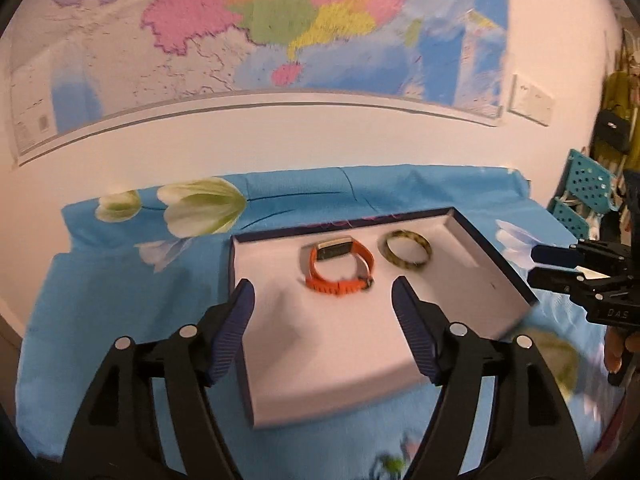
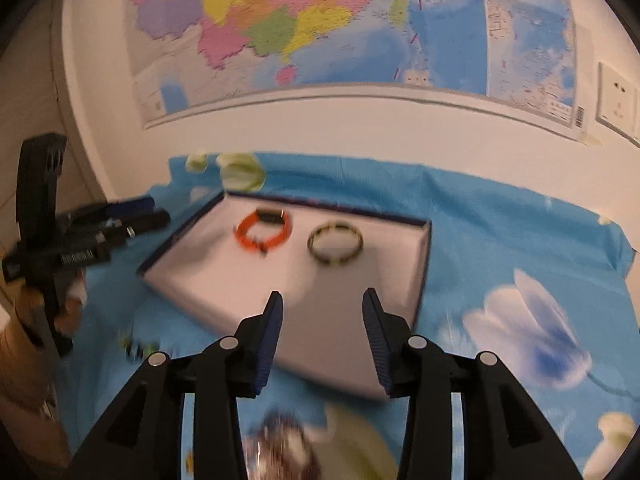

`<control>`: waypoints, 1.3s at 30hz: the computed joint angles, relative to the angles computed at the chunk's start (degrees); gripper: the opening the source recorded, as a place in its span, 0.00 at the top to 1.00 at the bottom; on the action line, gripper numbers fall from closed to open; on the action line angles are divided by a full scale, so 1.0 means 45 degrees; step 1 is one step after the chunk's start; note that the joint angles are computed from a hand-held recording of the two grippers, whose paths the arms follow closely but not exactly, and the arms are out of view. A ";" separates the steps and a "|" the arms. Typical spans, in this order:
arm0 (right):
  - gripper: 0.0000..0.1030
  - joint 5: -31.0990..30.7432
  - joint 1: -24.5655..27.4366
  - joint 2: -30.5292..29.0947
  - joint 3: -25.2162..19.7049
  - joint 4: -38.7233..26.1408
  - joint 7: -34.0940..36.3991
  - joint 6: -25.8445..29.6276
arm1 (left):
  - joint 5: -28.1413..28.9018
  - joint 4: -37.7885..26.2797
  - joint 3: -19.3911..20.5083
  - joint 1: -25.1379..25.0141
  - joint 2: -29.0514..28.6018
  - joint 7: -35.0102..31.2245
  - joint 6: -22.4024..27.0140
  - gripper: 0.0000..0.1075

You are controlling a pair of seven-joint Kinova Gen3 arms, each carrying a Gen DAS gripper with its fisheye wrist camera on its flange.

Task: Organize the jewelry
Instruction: 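Carry the watch and bangle into the white box and open both tools, then move the right tool over the clear crystal bracelet beside the beaded necklace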

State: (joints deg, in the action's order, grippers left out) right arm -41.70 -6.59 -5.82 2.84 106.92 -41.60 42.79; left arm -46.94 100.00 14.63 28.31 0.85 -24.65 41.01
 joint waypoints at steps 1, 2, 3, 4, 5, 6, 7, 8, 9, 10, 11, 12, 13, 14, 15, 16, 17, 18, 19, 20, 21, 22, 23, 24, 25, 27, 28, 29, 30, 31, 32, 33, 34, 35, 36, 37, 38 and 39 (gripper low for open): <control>0.63 -0.0090 0.0061 -0.0151 0.0145 0.0206 0.0239 0.0239 | -0.0180 0.0422 0.0084 0.0115 -0.0331 0.0340 -0.0003 0.33; 0.63 -0.0158 0.0125 -0.0324 0.0288 0.0470 0.0434 0.0470 | -0.0365 0.0734 0.0240 0.0153 -0.0553 0.0663 0.0060 0.33; 0.63 -0.0053 0.0145 -0.0492 0.0280 0.0730 0.0421 0.0494 | -0.0462 0.1034 0.0420 0.0160 -0.0766 0.0933 0.0145 0.33; 0.64 0.0086 0.0175 -0.0662 0.0350 0.0990 0.0517 0.0560 | -0.0451 0.1253 0.0552 0.0100 -0.0862 0.1042 0.0089 0.33; 0.65 0.0207 0.0181 -0.0828 0.0401 0.1209 0.0575 0.0565 | -0.0394 0.1561 0.0679 0.0055 -0.1052 0.1145 0.0035 0.33; 0.65 0.0328 0.0180 -0.0901 0.0452 0.1322 0.0536 0.0596 | -0.0369 0.1736 0.0824 -0.0019 -0.1162 0.1245 0.0037 0.33; 0.65 0.0358 0.0198 -0.0920 0.0632 0.1419 0.0621 0.0830 | -0.0208 0.1963 0.0953 -0.0070 -0.1296 0.1292 0.0026 0.33; 0.66 0.0320 0.0197 -0.0985 0.0724 0.1553 0.0691 0.0953 | -0.0026 0.2116 0.1084 -0.0111 -0.1435 0.1242 0.0045 0.33; 0.67 0.0311 0.0221 -0.1067 0.0827 0.1695 0.0802 0.1046 | 0.0111 0.2239 0.1207 -0.0178 -0.1512 0.1199 0.0028 0.33; 0.67 0.0394 0.0240 -0.1126 0.0823 0.1805 0.0797 0.1017 | 0.0206 0.2376 0.1377 -0.0207 -0.1595 0.1186 0.0059 0.33; 0.67 0.0495 0.0243 -0.1214 0.0805 0.1958 0.0768 0.1027 | 0.0191 0.2484 0.1605 -0.0209 -0.1641 0.1214 0.0165 0.33; 0.68 0.0549 0.0225 -0.1219 0.0810 0.2014 0.0741 0.1035 | 0.0098 0.2563 0.1819 -0.0215 -0.1662 0.1313 0.0282 0.33; 0.68 0.0592 0.0208 -0.1234 0.0807 0.2090 0.0715 0.1032 | -0.0029 0.2616 0.2065 -0.0169 -0.1651 0.1431 0.0477 0.33; 0.69 0.0631 0.0179 -0.1240 0.0802 0.2164 0.0721 0.1020 | -0.0080 0.2646 0.2204 -0.0108 -0.1640 0.1468 0.0573 0.33; 0.69 0.0678 0.0145 -0.1278 0.0771 0.2243 0.0721 0.0985 | -0.0145 0.2666 0.2323 -0.0031 -0.1627 0.1498 0.0643 0.33; 0.69 0.0744 0.0110 -0.1350 0.0721 0.2329 0.0690 0.0920 | -0.0255 0.2704 0.2456 0.0071 -0.1610 0.1555 0.0691 0.33; 0.69 0.0774 0.0049 -0.1362 0.0699 0.2379 0.0699 0.0851 | -0.0327 0.2733 0.2541 0.0167 -0.1585 0.1617 0.0720 0.33; 0.69 0.0787 -0.0008 -0.1350 0.0691 0.2404 0.0692 0.0808 | -0.0323 0.2728 0.2562 0.0260 -0.1545 0.1574 0.0718 0.33; 0.69 0.0785 -0.0053 -0.1343 0.0699 0.2421 0.0685 0.0790 | -0.0366 0.2698 0.2637 0.0375 -0.1465 0.1578 0.0822 0.33; 0.69 0.0755 -0.0110 -0.1332 0.0705 0.2425 0.0703 0.0795 | -0.0440 0.2659 0.2682 0.0491 -0.1386 0.1609 0.0951 0.33; 0.69 0.0763 -0.0151 -0.1331 0.0682 0.2427 0.0693 0.0764 | -0.0457 0.2616 0.2667 0.0609 -0.1322 0.1582 0.1034 0.33; 0.69 0.0802 -0.0189 -0.1350 0.0638 0.2434 0.0665 0.0713 | -0.0421 0.2603 0.2620 0.0725 -0.1287 0.1548 0.1064 0.33; 0.69 0.0865 -0.0244 -0.1389 0.0568 0.2448 0.0638 0.0640 | -0.0385 0.2588 0.2563 0.0818 -0.1272 0.1537 0.1075 0.33; 0.70 0.0930 -0.0305 -0.1411 0.0526 0.2446 0.0638 0.0574 | -0.0364 0.2605 0.2507 0.0892 -0.1280 0.1542 0.1056 0.33; 0.72 0.1090 -0.0355 -0.1445 0.0391 0.2469 0.0497 0.0442 | -0.0346 0.2626 0.2473 0.0955 -0.1287 0.1545 0.1049 0.33; 0.79 0.1365 -0.0467 -0.1413 0.0285 0.2445 0.0275 0.0356 | -0.0298 0.2673 0.2413 0.1030 -0.1319 0.1562 0.1046 0.33; 0.80 0.1301 -0.0558 -0.1349 0.0379 0.2424 0.0361 0.0430 | -0.0172 0.2714 0.2342 0.1039 -0.1363 0.1489 0.0973 0.33; 0.80 0.1299 -0.0586 -0.1354 0.0397 0.2424 0.0339 0.0443 | -0.0092 0.2727 0.2314 0.1031 -0.1379 0.1437 0.0953 0.33; 0.81 0.1307 -0.0601 -0.1352 0.0436 0.2408 0.0349 0.0476 | -0.0037 0.2725 0.2325 0.1030 -0.1380 0.1412 0.1015 0.34; 0.83 0.1332 -0.0611 -0.1360 0.0453 0.2394 0.0357 0.0492 | 0.0009 0.2747 0.2319 0.1027 -0.1404 0.1360 0.1027 0.34; 0.83 0.1391 -0.0609 -0.1399 0.0442 0.2407 0.0342 0.0464 | 0.0030 0.2761 0.2337 0.1024 -0.1408 0.1332 0.1068 0.34; 0.83 0.1446 -0.0594 -0.1408 0.0453 0.2402 0.0287 0.0455 | 0.0019 0.2752 0.2376 0.1021 -0.1382 0.1360 0.1177 0.34; 0.83 0.1406 -0.0595 -0.1383 0.0524 0.2369 0.0276 0.0540 | 0.0087 0.2748 0.2353 0.1019 -0.1370 0.1318 0.1209 0.34; 0.83 0.1392 -0.0577 -0.1370 0.0567 0.2366 0.0274 0.0563 | 0.0177 0.2743 0.2308 0.1011 -0.1372 0.1246 0.1202 0.34; 0.83 0.1492 -0.0530 -0.1377 0.0511 0.2371 0.0148 0.0487 | 0.0198 0.2745 0.2301 0.0999 -0.1357 0.1250 0.1233 0.34; 0.83 0.1638 -0.0482 -0.1371 0.0445 0.2366 -0.0019 0.0420 | 0.0233 0.2719 0.2286 0.0983 -0.1318 0.1248 0.1323 0.34; 0.83 0.1653 -0.0477 -0.1333 0.0481 0.2360 -0.0052 0.0429 | 0.0331 0.2698 0.2223 0.0970 -0.1300 0.1160 0.1331 0.36; 0.83 0.1544 -0.0495 -0.1293 0.0583 0.2360 0.0031 0.0501 | 0.0422 0.2664 0.2161 0.0948 -0.1269 0.1068 0.1369 0.38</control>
